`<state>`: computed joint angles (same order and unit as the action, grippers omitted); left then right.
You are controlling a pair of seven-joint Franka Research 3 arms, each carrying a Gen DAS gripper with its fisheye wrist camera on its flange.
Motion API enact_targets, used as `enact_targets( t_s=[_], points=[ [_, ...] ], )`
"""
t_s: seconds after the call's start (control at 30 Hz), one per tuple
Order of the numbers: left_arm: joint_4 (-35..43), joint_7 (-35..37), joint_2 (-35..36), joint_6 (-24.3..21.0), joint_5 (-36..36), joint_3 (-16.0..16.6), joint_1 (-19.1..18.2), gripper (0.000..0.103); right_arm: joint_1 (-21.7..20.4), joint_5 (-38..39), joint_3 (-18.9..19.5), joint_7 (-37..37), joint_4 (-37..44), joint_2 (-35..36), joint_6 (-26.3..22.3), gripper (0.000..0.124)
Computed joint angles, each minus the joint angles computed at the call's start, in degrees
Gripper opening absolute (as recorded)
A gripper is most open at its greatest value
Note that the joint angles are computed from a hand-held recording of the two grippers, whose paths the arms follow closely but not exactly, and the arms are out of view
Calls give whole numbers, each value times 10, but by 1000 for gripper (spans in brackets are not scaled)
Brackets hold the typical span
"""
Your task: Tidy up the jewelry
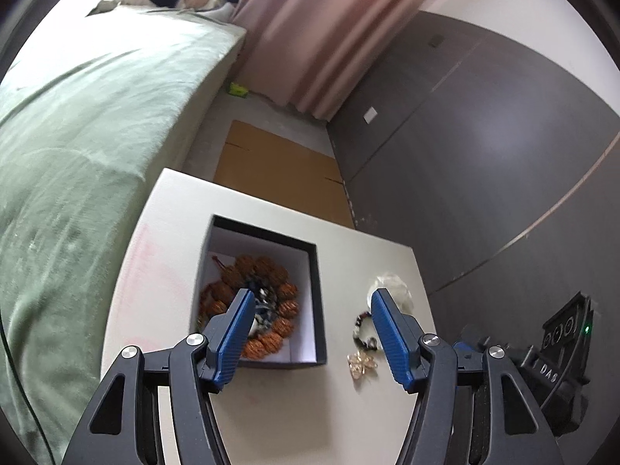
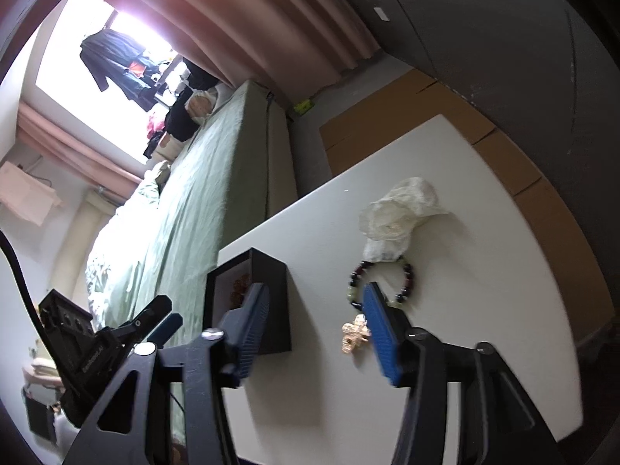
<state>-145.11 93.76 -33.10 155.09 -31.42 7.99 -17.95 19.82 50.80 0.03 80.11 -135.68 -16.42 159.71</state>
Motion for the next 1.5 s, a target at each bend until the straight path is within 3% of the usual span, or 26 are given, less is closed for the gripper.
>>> enact_targets(
  t_s=[0.2,0.33,0.47,0.63,0.83,1.3,1.4,1.47,1.5],
  points=[
    [-3,-4,1,-11,18,-24,-9,64,-23,-40,1,44,-29,-31,-3,63],
    [-4,-18,6,-14,42,-50,-10,81,-45,-92,2,88,-40,-45,-32,64],
    [-2,-21,17,-11,49,-60,-33,85,-69,-136,3,129,-48,-57,-61,70],
    [1,-42,42,-7,97,-96,-35,87,-79,-159,-10,143,-62,-82,-81,72],
    [12,-63,77,0,113,-118,-53,87,-95,-181,-19,143,-72,-104,-102,78],
    [38,-193,147,14,276,-184,-4,87,-131,-179,-39,153,-88,-129,-132,78],
    [38,-211,156,16,301,-187,1,82,-132,-178,-40,151,-85,-125,-137,78],
    [42,-210,166,9,305,-183,-2,67,-132,-178,-39,149,-82,-121,-139,78],
    [40,-213,165,8,310,-184,0,66,-131,-178,-39,147,-80,-120,-140,78]
  ],
)
